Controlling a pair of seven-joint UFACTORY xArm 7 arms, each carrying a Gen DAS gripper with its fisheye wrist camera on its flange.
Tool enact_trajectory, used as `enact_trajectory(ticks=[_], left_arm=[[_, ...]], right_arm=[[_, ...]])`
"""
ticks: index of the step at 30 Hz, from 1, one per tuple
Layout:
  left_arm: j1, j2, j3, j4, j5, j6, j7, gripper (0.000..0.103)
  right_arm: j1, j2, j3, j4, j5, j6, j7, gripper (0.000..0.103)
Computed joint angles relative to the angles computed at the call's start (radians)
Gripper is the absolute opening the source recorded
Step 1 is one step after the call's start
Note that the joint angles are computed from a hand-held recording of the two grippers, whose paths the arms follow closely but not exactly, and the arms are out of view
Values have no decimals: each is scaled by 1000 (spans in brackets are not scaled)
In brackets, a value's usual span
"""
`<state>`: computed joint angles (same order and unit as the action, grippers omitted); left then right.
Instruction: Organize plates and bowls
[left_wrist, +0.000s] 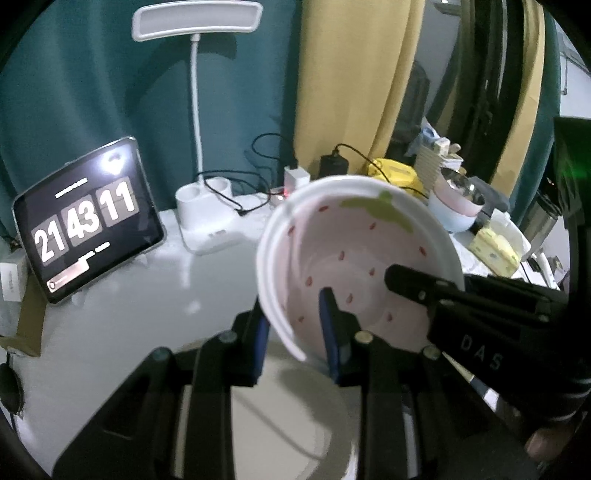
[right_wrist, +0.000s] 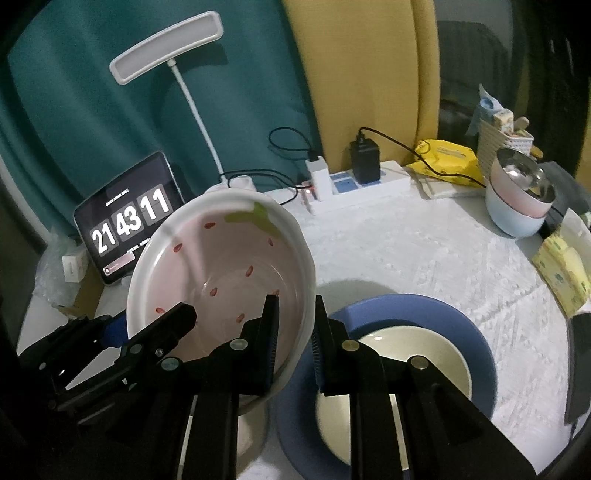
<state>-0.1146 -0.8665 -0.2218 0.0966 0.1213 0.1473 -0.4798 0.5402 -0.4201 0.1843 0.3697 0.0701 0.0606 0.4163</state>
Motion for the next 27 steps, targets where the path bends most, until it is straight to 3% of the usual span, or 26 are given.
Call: enact_trajectory(ticks=[27], left_arm=[[-11, 186, -169, 94, 78, -37, -182, 27]], right_arm=[[42, -136, -185, -150, 94, 6, -154, 18]])
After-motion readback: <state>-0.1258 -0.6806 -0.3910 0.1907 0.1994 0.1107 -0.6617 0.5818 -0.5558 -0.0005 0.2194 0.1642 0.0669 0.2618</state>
